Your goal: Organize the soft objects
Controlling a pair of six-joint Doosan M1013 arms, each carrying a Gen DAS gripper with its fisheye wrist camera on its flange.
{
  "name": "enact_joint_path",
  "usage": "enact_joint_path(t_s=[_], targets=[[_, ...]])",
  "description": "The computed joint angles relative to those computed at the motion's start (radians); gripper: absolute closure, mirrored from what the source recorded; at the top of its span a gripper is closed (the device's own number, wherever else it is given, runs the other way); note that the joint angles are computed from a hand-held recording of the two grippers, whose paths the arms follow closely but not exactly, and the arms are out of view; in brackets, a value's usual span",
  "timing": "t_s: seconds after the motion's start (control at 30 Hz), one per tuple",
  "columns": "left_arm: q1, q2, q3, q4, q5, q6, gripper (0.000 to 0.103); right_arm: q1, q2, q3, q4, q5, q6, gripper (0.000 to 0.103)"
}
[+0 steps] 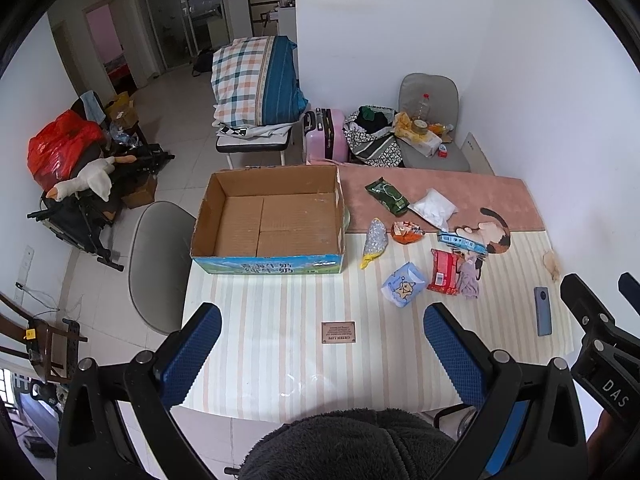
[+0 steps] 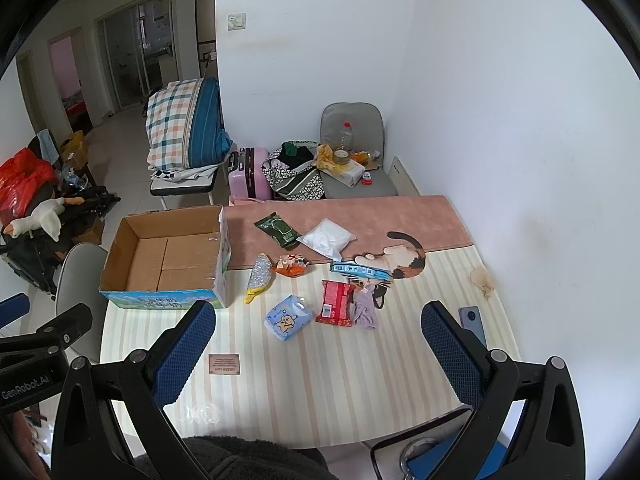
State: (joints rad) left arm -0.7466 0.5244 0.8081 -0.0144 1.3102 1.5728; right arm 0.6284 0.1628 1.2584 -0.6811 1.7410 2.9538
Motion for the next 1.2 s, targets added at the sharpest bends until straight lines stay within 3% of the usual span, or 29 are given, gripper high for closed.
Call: enact_joint_path(t_s=[1.2], targets=[[-0.006, 0.010, -0.008, 0.010, -0.021, 0.003, 0.000, -0.018, 0.005, -0.009, -0.010, -0.018, -0.016, 0.000]])
